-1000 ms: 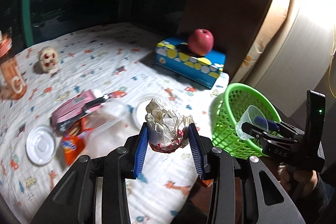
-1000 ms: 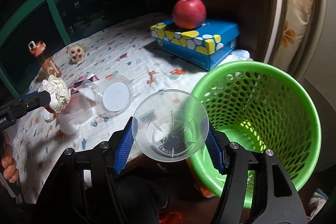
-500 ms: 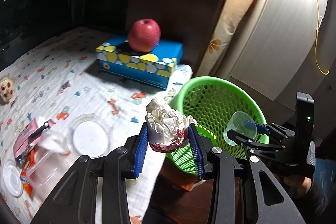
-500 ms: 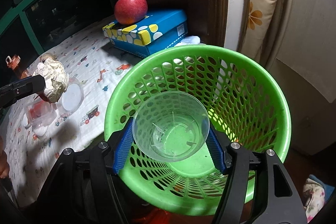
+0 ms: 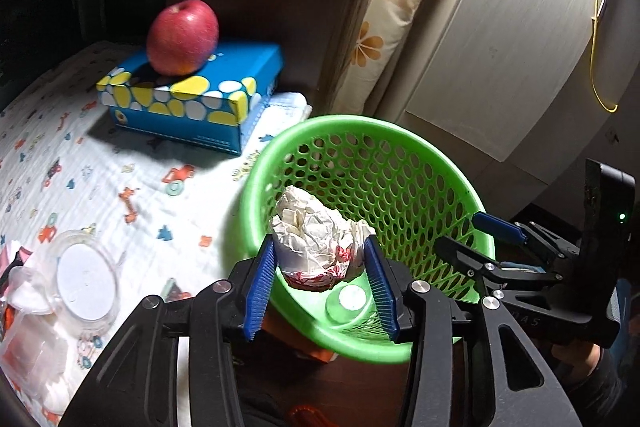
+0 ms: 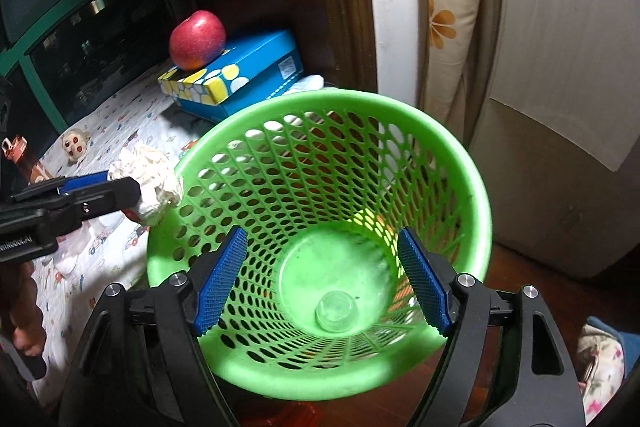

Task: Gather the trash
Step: 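Open the right tool to drop the cup while the left tool drops the tissue into the basket, then move the left tool to the clear plastic box and grasp it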

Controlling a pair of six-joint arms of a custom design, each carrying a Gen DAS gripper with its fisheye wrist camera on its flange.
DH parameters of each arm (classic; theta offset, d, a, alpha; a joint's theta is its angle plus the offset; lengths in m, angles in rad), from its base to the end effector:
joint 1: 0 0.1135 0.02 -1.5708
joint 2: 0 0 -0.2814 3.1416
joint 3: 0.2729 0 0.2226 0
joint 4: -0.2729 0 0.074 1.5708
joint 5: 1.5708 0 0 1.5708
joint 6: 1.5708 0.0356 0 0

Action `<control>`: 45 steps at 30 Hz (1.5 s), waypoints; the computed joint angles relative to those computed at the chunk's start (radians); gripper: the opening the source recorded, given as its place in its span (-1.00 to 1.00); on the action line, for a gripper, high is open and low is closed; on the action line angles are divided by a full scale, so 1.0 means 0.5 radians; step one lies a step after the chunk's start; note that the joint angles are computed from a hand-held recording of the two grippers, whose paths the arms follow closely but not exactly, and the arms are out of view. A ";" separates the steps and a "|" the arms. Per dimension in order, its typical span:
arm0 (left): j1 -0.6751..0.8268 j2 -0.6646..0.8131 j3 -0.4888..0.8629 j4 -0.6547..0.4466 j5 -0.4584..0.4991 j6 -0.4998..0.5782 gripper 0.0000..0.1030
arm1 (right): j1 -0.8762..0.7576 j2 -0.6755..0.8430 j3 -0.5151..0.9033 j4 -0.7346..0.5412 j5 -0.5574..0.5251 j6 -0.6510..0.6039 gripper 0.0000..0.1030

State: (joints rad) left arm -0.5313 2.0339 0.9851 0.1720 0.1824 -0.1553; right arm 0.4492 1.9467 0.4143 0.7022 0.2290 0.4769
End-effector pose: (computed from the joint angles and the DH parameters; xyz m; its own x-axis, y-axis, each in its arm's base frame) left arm 0.3194 -0.1952 0.1256 -0.7473 0.2627 -0.6104 0.4886 0.8398 -0.2367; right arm 0.2420 0.1077 0.0831 -0.7215 0.1485 -0.6764 0.0521 0.9856 0.1609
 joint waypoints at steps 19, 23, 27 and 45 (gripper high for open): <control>-0.064 0.011 -0.099 0.087 -0.039 -0.095 0.23 | -0.044 -0.157 -0.166 0.084 -0.011 -0.007 0.55; 0.008 -0.106 -0.276 0.160 -0.102 -0.103 0.23 | 0.051 -0.153 -0.121 0.050 0.024 0.023 0.55; 0.138 -0.251 -0.505 0.258 -0.163 -0.079 0.23 | 0.181 -0.127 -0.022 -0.018 0.077 0.053 0.57; 1.341 -0.540 -1.142 0.647 -0.074 0.294 0.22 | 0.701 0.225 0.784 -0.514 0.151 0.129 0.58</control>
State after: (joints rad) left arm 0.1394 1.7636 0.4142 0.4956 0.1453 -0.0082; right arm 0.7996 2.0593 0.8062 0.4453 0.3043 0.5414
